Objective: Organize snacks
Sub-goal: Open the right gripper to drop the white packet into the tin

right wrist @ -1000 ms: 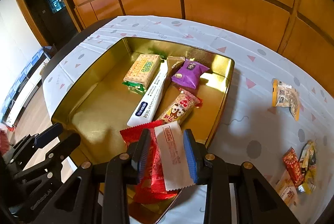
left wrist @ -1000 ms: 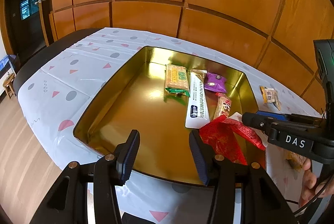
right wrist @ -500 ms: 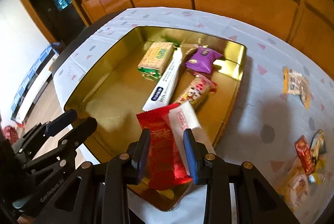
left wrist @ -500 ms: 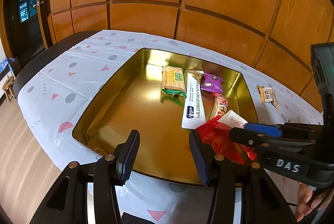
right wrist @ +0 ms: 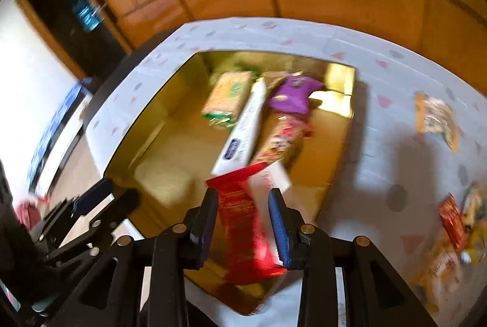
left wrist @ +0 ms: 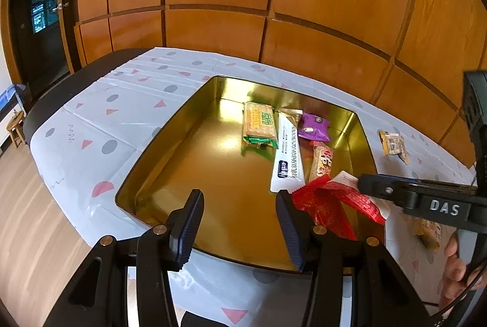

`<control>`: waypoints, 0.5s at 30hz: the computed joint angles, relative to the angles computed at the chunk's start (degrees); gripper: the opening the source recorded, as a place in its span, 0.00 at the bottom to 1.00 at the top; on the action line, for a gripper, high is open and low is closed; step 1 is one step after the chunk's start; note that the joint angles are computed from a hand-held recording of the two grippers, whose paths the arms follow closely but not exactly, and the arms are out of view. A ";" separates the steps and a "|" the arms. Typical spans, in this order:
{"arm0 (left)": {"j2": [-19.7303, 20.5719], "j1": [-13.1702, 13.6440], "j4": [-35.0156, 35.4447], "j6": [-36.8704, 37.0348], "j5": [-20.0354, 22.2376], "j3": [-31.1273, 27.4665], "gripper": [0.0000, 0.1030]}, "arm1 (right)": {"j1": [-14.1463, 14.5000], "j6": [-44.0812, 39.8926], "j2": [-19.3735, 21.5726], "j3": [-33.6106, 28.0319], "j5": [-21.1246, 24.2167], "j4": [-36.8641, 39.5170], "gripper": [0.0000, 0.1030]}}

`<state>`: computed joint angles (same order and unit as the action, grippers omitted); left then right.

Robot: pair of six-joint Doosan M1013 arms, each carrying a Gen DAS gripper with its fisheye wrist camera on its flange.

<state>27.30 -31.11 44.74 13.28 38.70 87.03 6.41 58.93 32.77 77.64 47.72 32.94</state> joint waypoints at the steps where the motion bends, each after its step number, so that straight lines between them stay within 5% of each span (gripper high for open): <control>1: 0.02 0.04 -0.19 0.01 -0.12 0.00 0.48 | -0.18 0.07 0.22 -0.30 0.93 -0.04 0.34; 5: 0.14 -0.10 -0.57 0.48 -0.03 -0.18 0.48 | 0.09 -1.73 1.06 -1.36 4.49 -0.39 0.36; 7: 0.09 -0.14 -0.60 0.67 -0.03 -0.20 0.48 | 0.42 -0.60 2.73 -3.25 9.73 -0.23 0.36; 15: -0.04 -0.47 0.96 0.11 0.54 -0.38 0.48 | 0.14 -5.22 -0.34 1.05 2.09 1.23 0.36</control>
<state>27.26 -31.57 45.70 13.39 39.24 86.65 6.55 53.71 32.43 78.69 49.82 34.17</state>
